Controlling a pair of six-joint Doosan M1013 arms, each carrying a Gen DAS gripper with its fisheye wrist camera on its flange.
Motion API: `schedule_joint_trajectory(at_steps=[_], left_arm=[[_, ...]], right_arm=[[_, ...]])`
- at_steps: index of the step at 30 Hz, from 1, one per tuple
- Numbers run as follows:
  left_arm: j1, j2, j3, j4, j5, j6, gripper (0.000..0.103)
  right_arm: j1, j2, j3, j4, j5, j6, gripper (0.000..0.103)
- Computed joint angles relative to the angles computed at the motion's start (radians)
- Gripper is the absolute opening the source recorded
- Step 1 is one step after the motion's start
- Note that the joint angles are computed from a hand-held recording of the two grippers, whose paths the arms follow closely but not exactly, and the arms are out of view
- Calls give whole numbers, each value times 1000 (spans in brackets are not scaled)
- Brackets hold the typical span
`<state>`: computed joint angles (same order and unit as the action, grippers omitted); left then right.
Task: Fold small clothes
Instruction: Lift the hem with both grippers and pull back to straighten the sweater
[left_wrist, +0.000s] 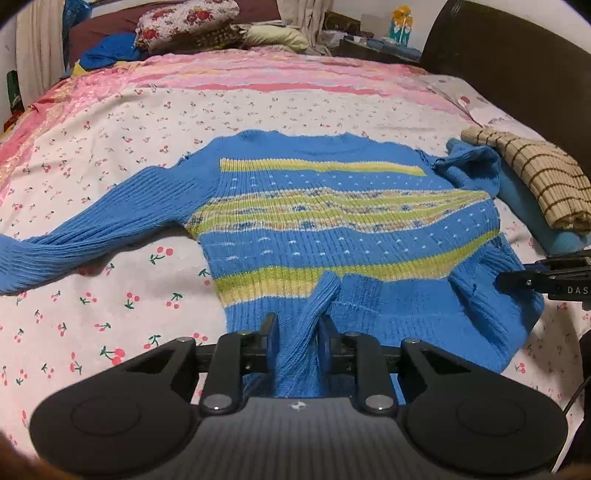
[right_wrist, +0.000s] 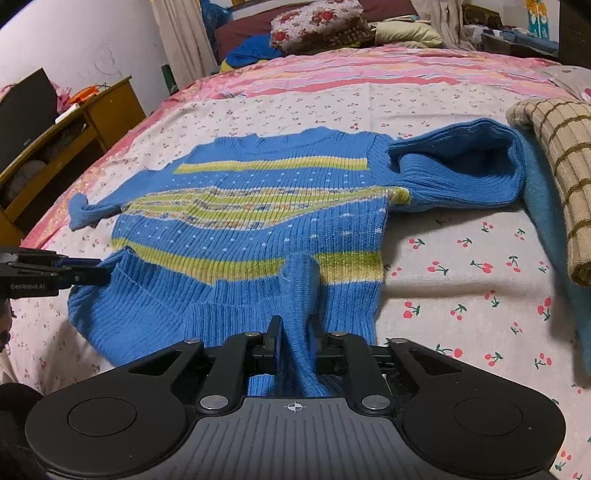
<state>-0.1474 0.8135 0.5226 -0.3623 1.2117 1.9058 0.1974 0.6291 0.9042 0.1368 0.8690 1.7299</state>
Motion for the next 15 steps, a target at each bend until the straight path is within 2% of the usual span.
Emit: schedule_joint_trajectory(at_steps=[5, 8, 9, 11, 15], left_arm=[[-11, 34, -53, 25, 30, 9, 29], [-9, 45, -78, 7, 52, -8, 16], [-5, 46, -81, -9, 65, -16, 13], [1, 27, -49, -34, 57, -10, 12], [25, -37, 60, -151, 41, 18, 12]], right_arm=[[2, 23, -33, 20, 31, -46, 19], [5, 35, -48, 9, 39, -50, 18], [4, 37, -53, 11, 45, -40, 15], [-3, 32, -50, 40, 51, -41, 7], [-27, -25, 26, 203, 13, -156, 6]])
